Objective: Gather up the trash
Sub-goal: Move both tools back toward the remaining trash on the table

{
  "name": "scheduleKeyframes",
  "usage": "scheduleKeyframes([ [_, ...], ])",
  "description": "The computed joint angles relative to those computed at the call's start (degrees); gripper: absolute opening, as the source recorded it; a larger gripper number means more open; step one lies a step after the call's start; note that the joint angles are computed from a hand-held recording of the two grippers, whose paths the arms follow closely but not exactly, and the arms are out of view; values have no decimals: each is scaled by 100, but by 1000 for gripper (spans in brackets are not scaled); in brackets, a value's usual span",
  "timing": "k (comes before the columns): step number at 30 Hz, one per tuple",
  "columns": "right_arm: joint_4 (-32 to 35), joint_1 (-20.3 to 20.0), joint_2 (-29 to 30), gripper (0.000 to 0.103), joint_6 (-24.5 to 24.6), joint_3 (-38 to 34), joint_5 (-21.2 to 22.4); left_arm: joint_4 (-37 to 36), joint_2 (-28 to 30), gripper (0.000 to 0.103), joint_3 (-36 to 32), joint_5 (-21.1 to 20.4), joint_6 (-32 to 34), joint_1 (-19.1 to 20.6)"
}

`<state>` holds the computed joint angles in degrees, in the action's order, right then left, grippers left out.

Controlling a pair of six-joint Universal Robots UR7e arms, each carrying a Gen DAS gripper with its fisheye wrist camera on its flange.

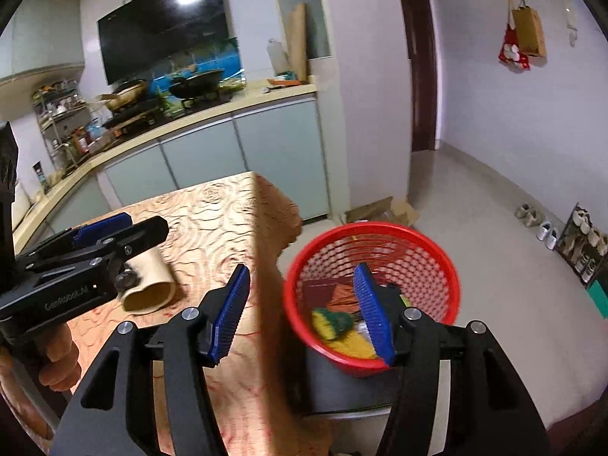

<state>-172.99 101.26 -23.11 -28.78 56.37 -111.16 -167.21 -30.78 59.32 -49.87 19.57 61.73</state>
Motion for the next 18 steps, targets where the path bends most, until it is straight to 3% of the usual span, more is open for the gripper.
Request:
scheduleKeyframes([
  [7,61,144,29,56,-76,125,89,-815,-377,66,638,603,224,-44],
  [18,277,322,160,58,-142,105,101,-1224,-825,68,1224,938,153,48],
])
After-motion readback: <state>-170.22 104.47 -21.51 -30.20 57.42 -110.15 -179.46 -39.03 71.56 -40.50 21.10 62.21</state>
